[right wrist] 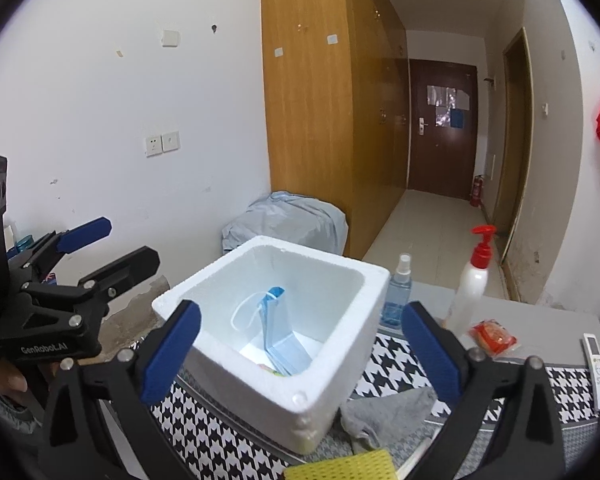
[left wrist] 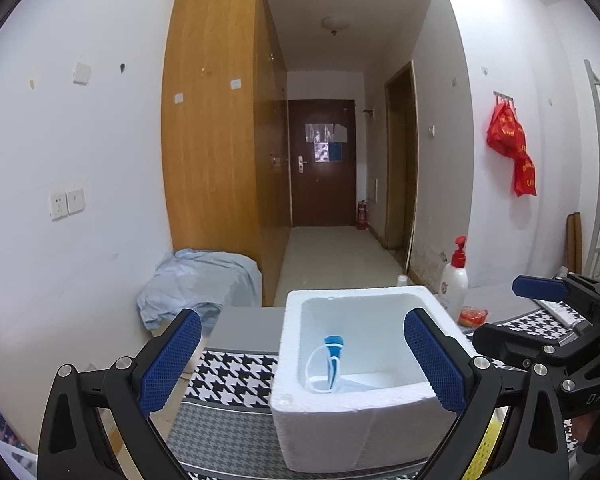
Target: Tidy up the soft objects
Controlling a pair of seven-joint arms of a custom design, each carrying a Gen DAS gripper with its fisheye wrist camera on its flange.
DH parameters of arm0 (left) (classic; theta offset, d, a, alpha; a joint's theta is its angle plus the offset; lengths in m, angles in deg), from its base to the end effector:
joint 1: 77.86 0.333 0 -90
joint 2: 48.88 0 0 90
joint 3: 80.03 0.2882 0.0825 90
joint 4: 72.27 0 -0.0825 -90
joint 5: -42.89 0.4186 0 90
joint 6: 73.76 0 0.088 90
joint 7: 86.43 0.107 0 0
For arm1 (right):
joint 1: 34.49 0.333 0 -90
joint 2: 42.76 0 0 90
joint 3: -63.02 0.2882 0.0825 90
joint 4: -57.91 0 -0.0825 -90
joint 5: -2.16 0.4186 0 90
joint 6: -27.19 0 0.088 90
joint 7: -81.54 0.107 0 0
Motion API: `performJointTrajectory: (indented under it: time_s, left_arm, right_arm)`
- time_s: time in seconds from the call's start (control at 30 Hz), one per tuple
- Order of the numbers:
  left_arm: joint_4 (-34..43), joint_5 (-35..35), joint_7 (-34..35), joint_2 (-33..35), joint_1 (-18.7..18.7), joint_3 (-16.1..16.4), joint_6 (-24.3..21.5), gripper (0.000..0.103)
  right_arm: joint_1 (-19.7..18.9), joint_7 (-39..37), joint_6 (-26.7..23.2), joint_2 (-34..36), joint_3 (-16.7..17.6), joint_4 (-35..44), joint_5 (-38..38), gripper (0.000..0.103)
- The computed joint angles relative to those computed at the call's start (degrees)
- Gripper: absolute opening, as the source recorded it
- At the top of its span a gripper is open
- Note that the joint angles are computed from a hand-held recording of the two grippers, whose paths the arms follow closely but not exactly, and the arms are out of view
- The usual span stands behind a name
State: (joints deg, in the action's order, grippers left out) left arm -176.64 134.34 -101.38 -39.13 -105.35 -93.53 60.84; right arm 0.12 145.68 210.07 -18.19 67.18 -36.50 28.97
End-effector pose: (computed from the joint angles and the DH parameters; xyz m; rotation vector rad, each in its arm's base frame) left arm 0.5206 -0.4241 0.4538 -1.4623 1.3514 -0.9612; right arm 0.6012 0.4181 0.4527 -1.8457 0.9487 -0.5440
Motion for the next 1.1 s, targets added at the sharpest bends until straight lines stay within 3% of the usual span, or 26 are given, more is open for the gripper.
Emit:
performJointTrajectory:
  time_s: [0.23,0.37,0.43,0.53,0.6,0.8,0.87,1.1]
  left_arm:
    - [-0.02,0.27,-0.45,-0.32,-0.95,-0.63,-0.88,0.102]
    - [-0.25,1.61,-1.75,-0.39,-1.34,-0.90,-0.01,0.102]
    - [-0.06,1.81,-2.13,-0.14,-1.57,-1.02,0.02,0.102]
    - [0.58,1.94,-2.14,0.45,-2.16,-1.14,-0.46,0.102]
    - [1.11,2.19,-2.14,0.80,-2.63,-1.11,-0.90,0.102]
    - [2.21,3.01,-2.08,1.54,-3.87,-1.04,-1.53,0.102]
    - [2.32,3.37,-2.13,1.65,-4.22,-0.98,-1.65,0.102]
    - [2.62,4.36,-2.76,2.25,-4.95,-0.75,-0.92,0.102]
  right_arm:
    - [-7.21,-5.85,3.66,-3.30,8.62,-5.00,3.46,0.102]
    - [-8.08,-7.26,4.67,-4.81,9.55,-7.13,5.33,0.102]
    - [-11.19,-8.56,5.85,-5.70,12.83,-8.73,6.14,0.102]
    - [-18.96,-10.26,7.50,-6.60,20.96,-11.07,6.10,0.102]
    - [-21.43,-10.17,8.62,-7.14,23.42,-12.37,5.32,0.102]
    - [-34.44,-4.83,11.66,-7.65,35.91,-16.91,-3.67,0.102]
    - [-36.51,-2.82,12.45,-7.77,37.49,-17.93,-6.07,0.102]
    - [-34.83,1.99,15.84,-10.19,34.13,-21.73,-10.00,0.102]
